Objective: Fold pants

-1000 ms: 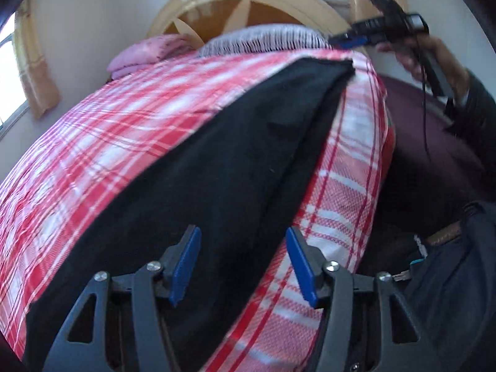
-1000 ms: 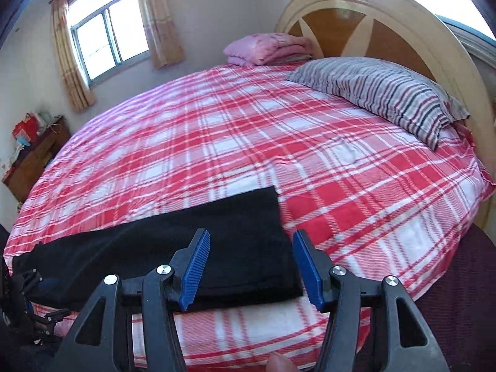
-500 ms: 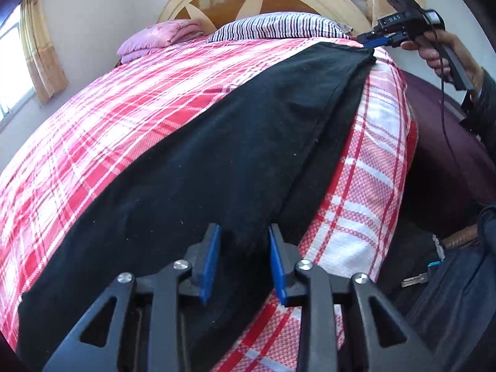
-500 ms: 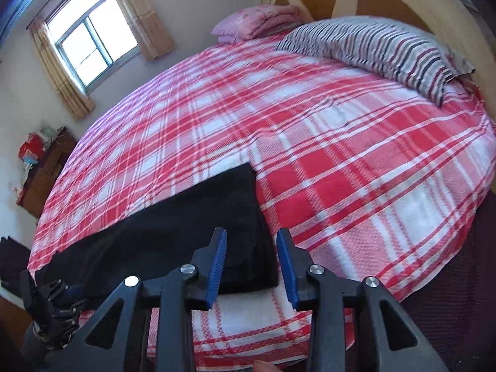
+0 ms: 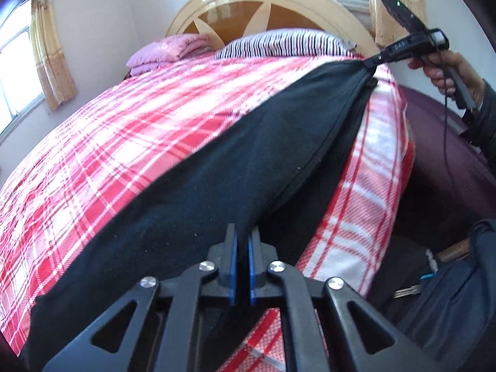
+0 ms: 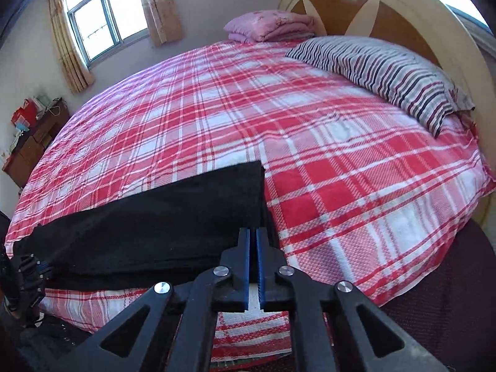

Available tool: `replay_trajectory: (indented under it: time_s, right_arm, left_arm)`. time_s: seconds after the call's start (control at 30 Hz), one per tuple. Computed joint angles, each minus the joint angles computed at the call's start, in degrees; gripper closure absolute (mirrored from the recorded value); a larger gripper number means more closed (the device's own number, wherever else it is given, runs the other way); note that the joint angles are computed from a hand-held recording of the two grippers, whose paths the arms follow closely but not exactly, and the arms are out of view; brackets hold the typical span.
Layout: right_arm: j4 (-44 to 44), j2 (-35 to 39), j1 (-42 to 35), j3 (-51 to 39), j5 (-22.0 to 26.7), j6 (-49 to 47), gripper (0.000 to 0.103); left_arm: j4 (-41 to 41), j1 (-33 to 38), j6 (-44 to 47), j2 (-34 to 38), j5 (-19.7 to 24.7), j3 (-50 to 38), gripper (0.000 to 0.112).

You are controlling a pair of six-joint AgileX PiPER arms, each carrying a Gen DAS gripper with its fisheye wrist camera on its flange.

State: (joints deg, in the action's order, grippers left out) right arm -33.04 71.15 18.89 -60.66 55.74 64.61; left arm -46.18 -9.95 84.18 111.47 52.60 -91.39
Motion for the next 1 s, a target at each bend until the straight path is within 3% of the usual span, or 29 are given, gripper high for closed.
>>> replay_trajectory:
  time_s: [0.17, 0.37, 0.47, 0.57, 0.63, 0.73, 0.83, 0.9, 0.93, 1.0]
  right_arm:
    - [-0.31, 0.42, -0.87, -0.41, 2.22, -0.24, 0.100]
    - [2.46, 2.60, -5.68, 2.14, -1.72, -2.05, 0.099]
    - [2.40, 2.54, -5.40, 1.13, 0.00, -1.16, 0.094]
    - [-6.38, 4.84, 1.52, -2.78, 10.32, 5.31, 0.093]
    - [-10.40, 5.92, 5.51, -4.68, 13.93, 7.54, 0.093]
    - [-11.36, 6.80, 9.86, -6.38, 9.70, 7.79, 0.092]
    - [-7.35, 10.76, 12.06, -8.11, 0.22, 4.18, 0.090]
    - [-1.47, 14.89, 12.11, -9.36, -7.83, -1.20, 0.076]
    - [2.01, 17.34, 11.98, -10.33, -10.48, -4.92, 0.061]
    - [5.39, 24.42, 13.52, -14.42, -9.82, -9.78, 0.056]
  left_arm:
    - [0.11, -0.21, 1.75, -0.42, 0.05, 2.25, 0.106]
    - [1.14, -1.84, 4.38, -0.23, -3.83, 5.78, 0.104]
    - [0.51, -1.01, 4.23, -0.74, -1.90, 5.39, 0.091]
    - [-4.26, 0.95, 11.24, -3.72, -0.46, 9.18, 0.078]
    - [-8.00, 2.58, 16.17, -5.67, -0.48, 11.94, 0.059]
    - [-10.47, 4.33, 17.27, -5.57, -0.06, 11.67, 0.054]
    - [-6.95, 4.25, 10.60, -2.64, -0.63, 7.95, 0.054]
    - [-0.69, 3.71, 2.42, 0.47, 1.36, 3.70, 0.053]
    - [1.24, 3.76, 0.36, 2.09, 3.20, 2.03, 0.053]
    - [0.17, 4.43, 3.10, 1.62, 2.94, 3.65, 0.052]
